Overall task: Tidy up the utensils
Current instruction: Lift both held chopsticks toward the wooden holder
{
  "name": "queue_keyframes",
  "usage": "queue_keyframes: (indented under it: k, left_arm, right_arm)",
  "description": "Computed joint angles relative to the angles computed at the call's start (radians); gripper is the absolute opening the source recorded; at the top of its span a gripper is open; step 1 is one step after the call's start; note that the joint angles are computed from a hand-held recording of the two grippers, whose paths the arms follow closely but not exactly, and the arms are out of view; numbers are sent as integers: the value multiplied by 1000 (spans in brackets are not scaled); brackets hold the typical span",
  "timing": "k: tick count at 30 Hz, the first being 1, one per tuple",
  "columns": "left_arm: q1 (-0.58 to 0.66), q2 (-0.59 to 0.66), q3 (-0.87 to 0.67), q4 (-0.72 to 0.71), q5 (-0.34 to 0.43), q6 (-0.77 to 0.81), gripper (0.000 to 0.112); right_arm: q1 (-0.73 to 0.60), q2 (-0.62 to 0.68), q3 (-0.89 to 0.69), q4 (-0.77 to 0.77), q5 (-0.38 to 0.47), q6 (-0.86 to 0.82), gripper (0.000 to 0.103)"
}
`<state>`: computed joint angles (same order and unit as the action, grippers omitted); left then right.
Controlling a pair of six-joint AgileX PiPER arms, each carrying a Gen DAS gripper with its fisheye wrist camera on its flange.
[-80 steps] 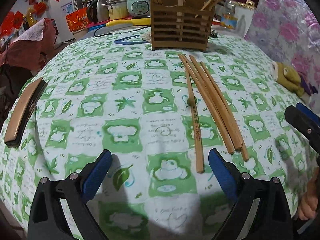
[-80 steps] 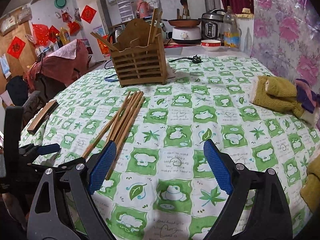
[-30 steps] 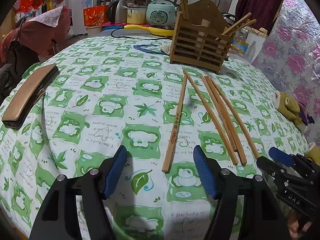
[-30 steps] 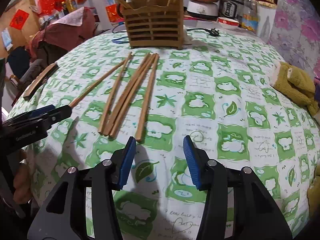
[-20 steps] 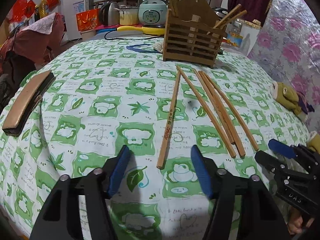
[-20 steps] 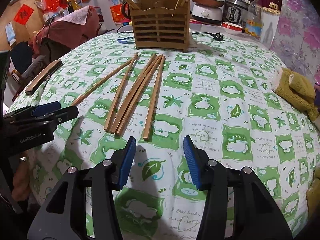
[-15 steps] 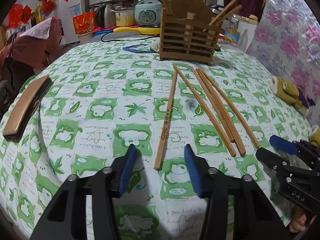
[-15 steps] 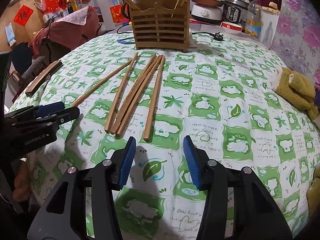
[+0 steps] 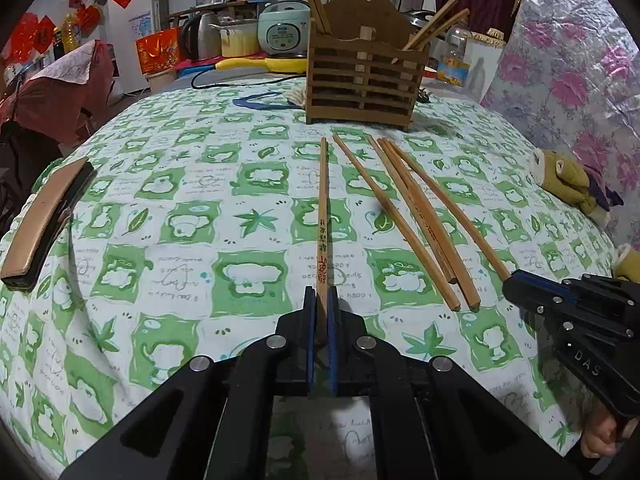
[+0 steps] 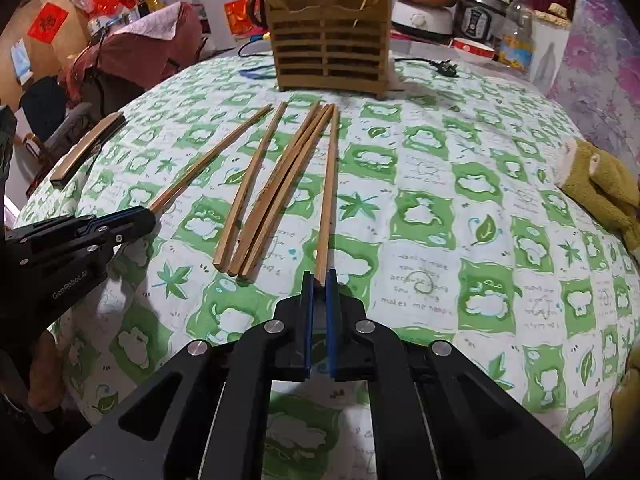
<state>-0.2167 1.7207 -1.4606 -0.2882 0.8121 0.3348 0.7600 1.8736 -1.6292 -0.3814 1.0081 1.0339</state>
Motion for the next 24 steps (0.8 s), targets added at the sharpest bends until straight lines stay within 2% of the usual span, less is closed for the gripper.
queue_keyframes:
  k: [3,10,19,24]
  left_arm:
    - [-5,-22,10,13,-9,-8,6]
    - [-15,-92,-21,30,0,-23,6]
    - [-27,-114,-217,24,107,-27,6]
    - [-36,-72,-378,4,202,-29,6]
  right_arm:
    - [16,-29,23,-51,-10,48,6]
    - [53,-130,44,-201,22,170,6]
    - [83,-200,-50,-326,108,175,6]
    - [85,-196,-129,-350,141,129,6]
